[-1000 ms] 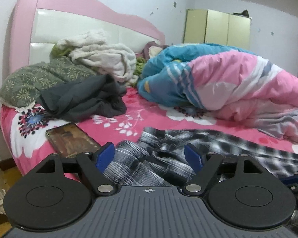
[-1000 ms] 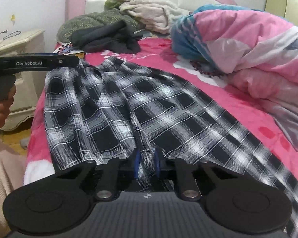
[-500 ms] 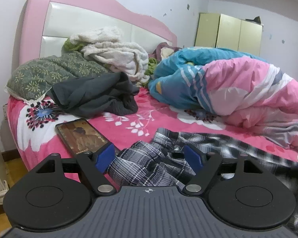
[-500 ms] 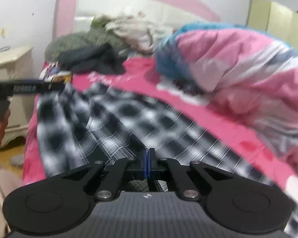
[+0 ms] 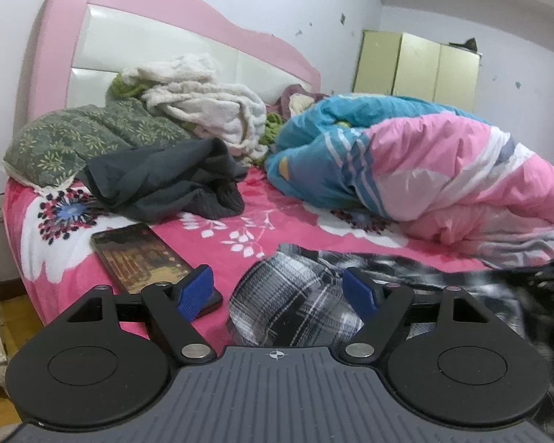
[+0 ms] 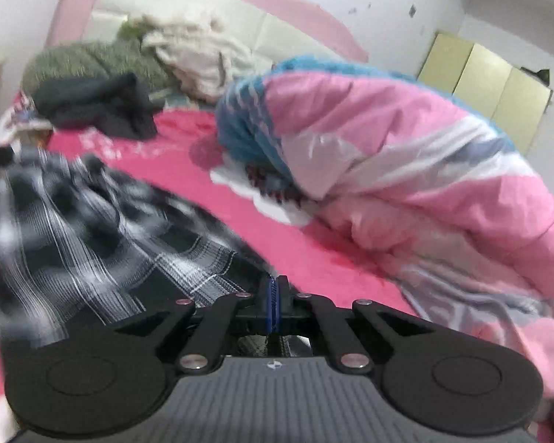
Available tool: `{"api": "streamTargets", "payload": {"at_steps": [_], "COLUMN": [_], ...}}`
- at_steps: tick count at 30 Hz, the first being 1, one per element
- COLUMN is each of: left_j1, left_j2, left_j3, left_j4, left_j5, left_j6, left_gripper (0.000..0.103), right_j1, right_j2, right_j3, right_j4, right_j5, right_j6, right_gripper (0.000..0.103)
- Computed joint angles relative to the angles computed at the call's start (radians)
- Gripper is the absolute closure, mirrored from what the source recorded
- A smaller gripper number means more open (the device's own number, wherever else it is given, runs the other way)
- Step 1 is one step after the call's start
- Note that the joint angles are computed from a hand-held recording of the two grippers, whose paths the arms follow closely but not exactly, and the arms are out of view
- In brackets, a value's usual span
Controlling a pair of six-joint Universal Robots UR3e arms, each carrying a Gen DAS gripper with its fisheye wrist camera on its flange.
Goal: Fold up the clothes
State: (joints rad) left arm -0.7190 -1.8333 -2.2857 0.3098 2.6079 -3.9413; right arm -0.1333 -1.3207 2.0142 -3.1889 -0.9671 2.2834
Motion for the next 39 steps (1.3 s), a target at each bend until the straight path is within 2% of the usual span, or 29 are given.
{"api": "streamTargets", "payload": {"at_steps": [3, 5, 7, 10, 12, 17, 23, 27, 31, 32, 34, 37, 39], "left_j1": [0.005, 0.007, 0.011, 0.015, 0.017, 0.018, 0.034, 0.044, 0.054, 0.054, 0.053, 0.056, 0.058], "left_j2": [0.007, 0.014, 0.020, 0.030, 0.035, 0.040, 0.053, 0.054, 0.059, 0.059, 0.060, 0.064, 0.065], "left_j3": [0.012, 0.016, 0.014, 0.017, 0.019, 0.024, 0.001, -0.005, -0.011, -0.012, -0.012, -0.013, -0.012], "left_j4": [-0.047, -0.076, -0.091, -0.124, -0.138, -0.162, -0.142, -0.125, -0.123, -0.122, -0.125, -0.132, -0.137], "left_j5": [-0.017, -0.024, -0.032, -0.040, -0.044, -0.045, -0.069, -0.088, -0.108, -0.109, -0.110, -0.113, -0.116], "left_j6": [-0.008, -0.023, -0.036, -0.057, -0.069, -0.085, -0.087, -0.077, -0.080, -0.081, -0.084, -0.088, -0.089], "left_gripper": [0.026, 0.026, 0.026, 0.026, 0.026, 0.026, 0.026, 0.028, 0.030, 0.030, 0.030, 0.030, 0.030], "right_j1": [-0.002, -0.016, -0.029, -0.097, -0.081, 0.091, 0.255, 0.312, 0.314, 0.314, 0.318, 0.329, 0.330], "right_j2": [0.015, 0.001, -0.011, -0.079, -0.076, 0.104, 0.319, 0.379, 0.372, 0.366, 0.345, 0.297, 0.250], "right_j3": [-0.033, -0.052, -0.072, -0.111, -0.221, -0.538, -0.845, -0.934, -0.917, -0.898, -0.841, -0.727, -0.622], "right_j4": [0.057, 0.117, 0.177, 0.334, 0.546, 0.859, 1.070, 1.120, 1.140, 1.122, 1.061, 0.932, 0.808], "right_j5": [-0.010, 0.004, 0.017, 0.209, 0.279, 0.243, 0.178, 0.104, 0.098, 0.097, 0.090, 0.073, 0.072], "right_j6": [-0.029, -0.054, -0.079, -0.114, -0.164, -0.238, -0.259, -0.271, -0.279, -0.274, -0.265, -0.258, -0.254], "right_gripper": [0.100, 0.090, 0.068, 0.059, 0.059, 0.059, 0.059, 0.061, 0.069, 0.071, 0.087, 0.101, 0.102]}}
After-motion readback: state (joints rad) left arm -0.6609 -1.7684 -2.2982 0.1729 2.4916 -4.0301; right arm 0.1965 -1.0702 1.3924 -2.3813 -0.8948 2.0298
